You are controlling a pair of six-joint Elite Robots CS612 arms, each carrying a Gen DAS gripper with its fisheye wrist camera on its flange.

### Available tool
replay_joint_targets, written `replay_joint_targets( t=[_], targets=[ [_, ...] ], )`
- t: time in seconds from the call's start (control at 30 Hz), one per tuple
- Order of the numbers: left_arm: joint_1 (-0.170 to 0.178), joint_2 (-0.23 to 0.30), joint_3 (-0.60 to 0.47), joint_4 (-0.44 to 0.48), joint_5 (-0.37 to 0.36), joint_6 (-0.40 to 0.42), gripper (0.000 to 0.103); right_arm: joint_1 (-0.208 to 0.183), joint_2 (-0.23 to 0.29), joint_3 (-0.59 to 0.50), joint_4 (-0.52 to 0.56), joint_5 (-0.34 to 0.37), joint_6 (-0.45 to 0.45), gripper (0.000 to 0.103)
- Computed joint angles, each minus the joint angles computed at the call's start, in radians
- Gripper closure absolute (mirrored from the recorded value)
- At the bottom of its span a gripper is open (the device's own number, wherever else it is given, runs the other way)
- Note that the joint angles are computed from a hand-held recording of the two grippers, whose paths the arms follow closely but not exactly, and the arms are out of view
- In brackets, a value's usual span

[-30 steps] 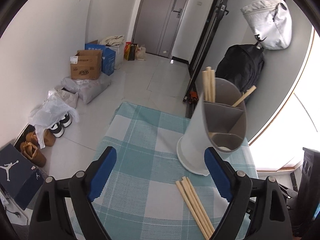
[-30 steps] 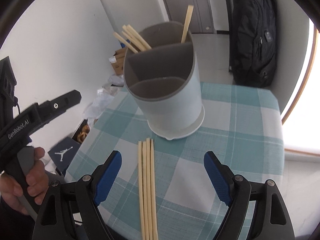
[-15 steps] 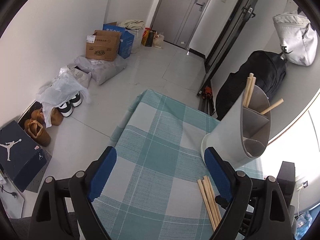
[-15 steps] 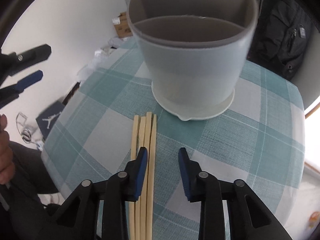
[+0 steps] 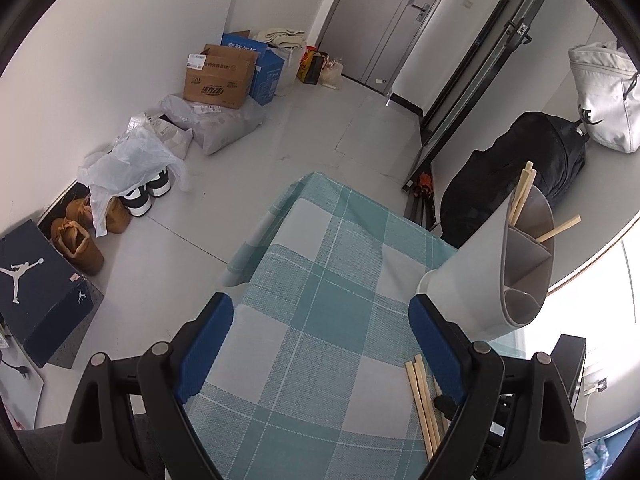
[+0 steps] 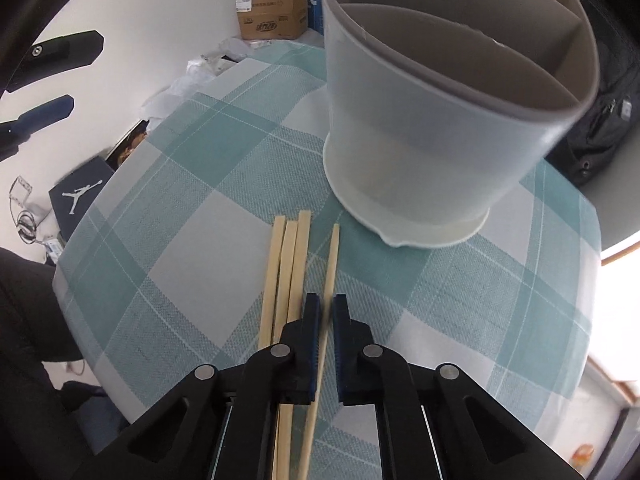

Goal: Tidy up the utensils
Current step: 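Close the right gripper on one of the remaining chopsticks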

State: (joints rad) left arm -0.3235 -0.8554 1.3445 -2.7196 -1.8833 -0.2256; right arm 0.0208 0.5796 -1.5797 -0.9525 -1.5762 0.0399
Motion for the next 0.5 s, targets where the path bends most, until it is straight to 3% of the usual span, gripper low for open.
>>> replay_joint_targets(
  t=[0.17,0.5],
  targets=[
    [0.006,0.005,-0.011,0.021,-0.018,-0.010,0.017,-0.010,-0.004,-0.007,0.035,0.026,-0.012,0.096],
    [0.009,0.015,-0.028,0.059,-0.015,-0.021,0.017,0.002,-0.009,0.045,-0.042,-0.002,0.004,0.086]
  ],
)
